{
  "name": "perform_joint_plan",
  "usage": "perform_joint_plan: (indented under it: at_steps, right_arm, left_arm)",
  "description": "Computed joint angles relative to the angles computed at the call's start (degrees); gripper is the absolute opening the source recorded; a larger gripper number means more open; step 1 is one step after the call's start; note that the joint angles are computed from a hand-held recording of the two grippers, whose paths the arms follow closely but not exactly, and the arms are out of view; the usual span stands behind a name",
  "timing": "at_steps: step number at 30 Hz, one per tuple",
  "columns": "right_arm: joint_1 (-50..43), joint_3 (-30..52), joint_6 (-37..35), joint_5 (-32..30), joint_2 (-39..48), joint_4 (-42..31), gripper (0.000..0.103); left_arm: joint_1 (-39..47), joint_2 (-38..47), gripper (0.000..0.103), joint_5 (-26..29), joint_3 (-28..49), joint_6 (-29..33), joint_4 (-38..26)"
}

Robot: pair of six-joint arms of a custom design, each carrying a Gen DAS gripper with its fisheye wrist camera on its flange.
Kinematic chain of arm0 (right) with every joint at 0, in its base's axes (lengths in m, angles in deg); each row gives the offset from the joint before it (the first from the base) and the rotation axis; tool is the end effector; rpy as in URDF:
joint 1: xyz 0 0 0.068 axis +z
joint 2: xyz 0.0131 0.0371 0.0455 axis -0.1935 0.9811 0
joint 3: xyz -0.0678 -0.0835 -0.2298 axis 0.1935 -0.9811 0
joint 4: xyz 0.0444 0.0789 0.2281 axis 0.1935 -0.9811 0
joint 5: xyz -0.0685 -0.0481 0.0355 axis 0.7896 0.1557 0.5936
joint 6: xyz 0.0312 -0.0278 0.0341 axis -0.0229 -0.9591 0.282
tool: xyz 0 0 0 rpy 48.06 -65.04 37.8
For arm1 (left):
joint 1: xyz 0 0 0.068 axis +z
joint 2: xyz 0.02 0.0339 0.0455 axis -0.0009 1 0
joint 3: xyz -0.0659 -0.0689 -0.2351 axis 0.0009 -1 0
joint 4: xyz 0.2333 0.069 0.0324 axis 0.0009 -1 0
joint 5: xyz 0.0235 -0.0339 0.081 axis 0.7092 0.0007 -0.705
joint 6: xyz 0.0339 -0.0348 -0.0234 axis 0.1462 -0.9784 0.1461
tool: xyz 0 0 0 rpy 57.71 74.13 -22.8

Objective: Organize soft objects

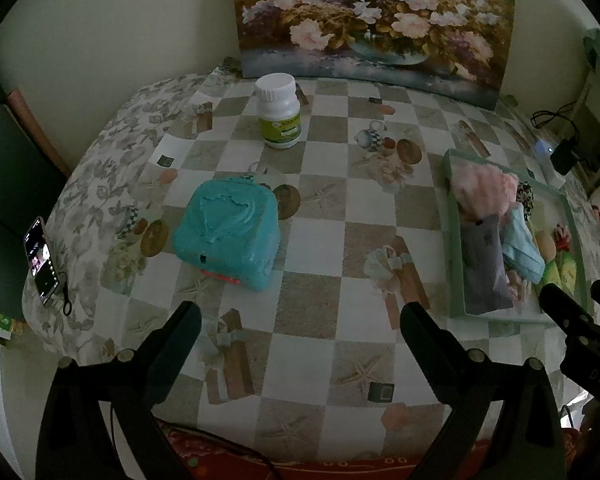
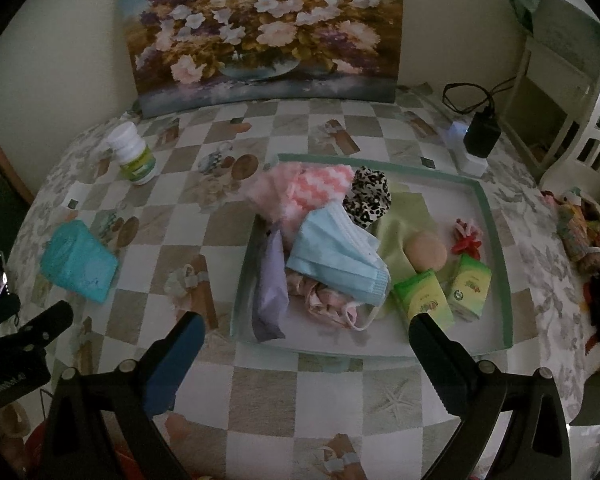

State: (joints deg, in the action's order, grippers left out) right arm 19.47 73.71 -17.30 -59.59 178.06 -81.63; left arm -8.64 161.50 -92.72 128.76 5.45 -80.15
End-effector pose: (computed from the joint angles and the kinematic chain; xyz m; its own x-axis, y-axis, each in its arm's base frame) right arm 0.3099 0.1763 0.1384 -0.8286 -0.1869 -0.5277 -0.2149 0.9766 -0.0085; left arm 0.2612 -0.0305 0.1581 -0.8468 -0.2947 -0.4428 -0.3500 0.9356 0.0467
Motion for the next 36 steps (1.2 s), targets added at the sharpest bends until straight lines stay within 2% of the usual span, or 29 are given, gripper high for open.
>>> perform_joint_plan:
  at_steps: [36]
  right_arm:
    - [-0.31, 0.02, -0.04, 0.2, 0.37, 0.52, 0.103]
  left_arm:
    - [0.98, 0.1, 0.1, -1.15, -0.08, -0.29, 0.89]
